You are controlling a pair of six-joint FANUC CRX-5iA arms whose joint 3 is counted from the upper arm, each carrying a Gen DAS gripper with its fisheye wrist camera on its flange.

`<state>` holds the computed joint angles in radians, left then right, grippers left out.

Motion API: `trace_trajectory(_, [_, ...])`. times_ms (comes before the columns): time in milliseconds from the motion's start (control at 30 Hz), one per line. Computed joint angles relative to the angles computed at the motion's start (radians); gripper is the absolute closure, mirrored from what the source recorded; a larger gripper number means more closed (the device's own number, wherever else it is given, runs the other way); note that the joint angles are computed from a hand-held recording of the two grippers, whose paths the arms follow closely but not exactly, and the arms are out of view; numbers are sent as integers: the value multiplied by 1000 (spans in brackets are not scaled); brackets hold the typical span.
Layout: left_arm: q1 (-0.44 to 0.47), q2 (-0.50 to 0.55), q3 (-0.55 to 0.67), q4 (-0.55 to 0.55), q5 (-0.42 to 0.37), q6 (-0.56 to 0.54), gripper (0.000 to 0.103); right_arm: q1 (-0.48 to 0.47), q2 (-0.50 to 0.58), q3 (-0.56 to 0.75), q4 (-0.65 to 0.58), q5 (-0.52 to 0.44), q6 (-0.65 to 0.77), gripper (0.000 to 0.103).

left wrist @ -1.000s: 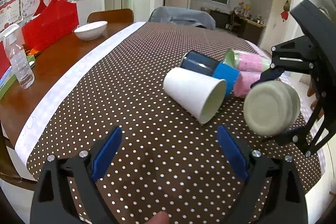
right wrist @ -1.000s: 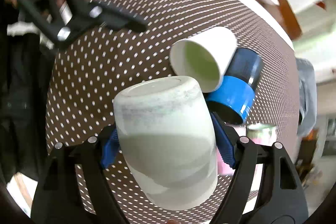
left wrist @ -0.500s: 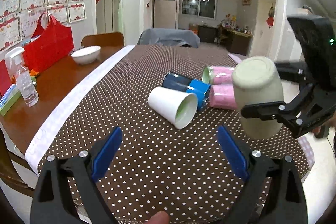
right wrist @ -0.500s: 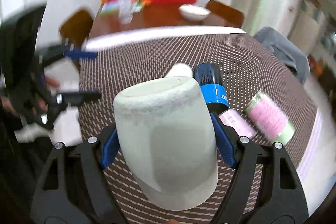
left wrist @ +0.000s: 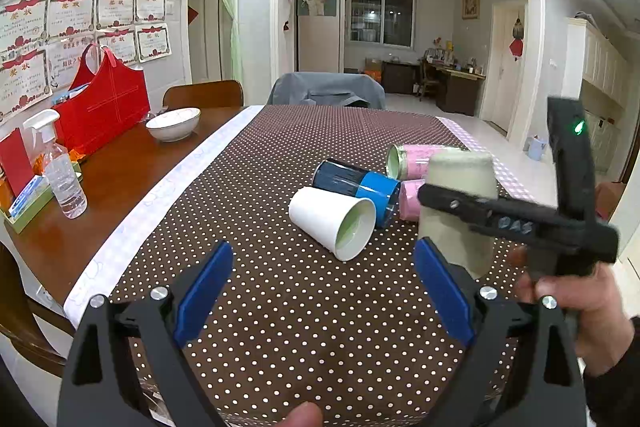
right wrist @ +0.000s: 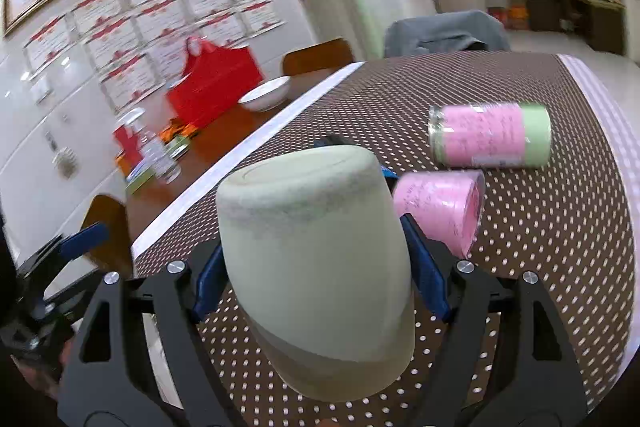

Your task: Flip cup upside down

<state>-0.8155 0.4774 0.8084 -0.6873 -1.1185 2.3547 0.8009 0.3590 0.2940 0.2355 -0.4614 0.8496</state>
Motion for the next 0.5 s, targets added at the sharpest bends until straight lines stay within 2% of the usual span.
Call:
trace_trajectory(167, [7,-6,-11,5,4,4,13,7,29,-32,162,10,-191,26])
trace_trajectory(333, [8,-10,-15,1,4,6,13,16,36,-38,218,-9,-229,26])
trace_trajectory(400, [7,-10,-13,-1,4,6,13,17,25,-72,281,14,-283,26])
trace_trajectory(433, [6,-7,-10,-2,3,6,13,18,22,-79,293,14,-292,24])
trace_trajectory(500, [4,-6,-7,-3,2,5,13,21,13,-89,299,17,-296,16])
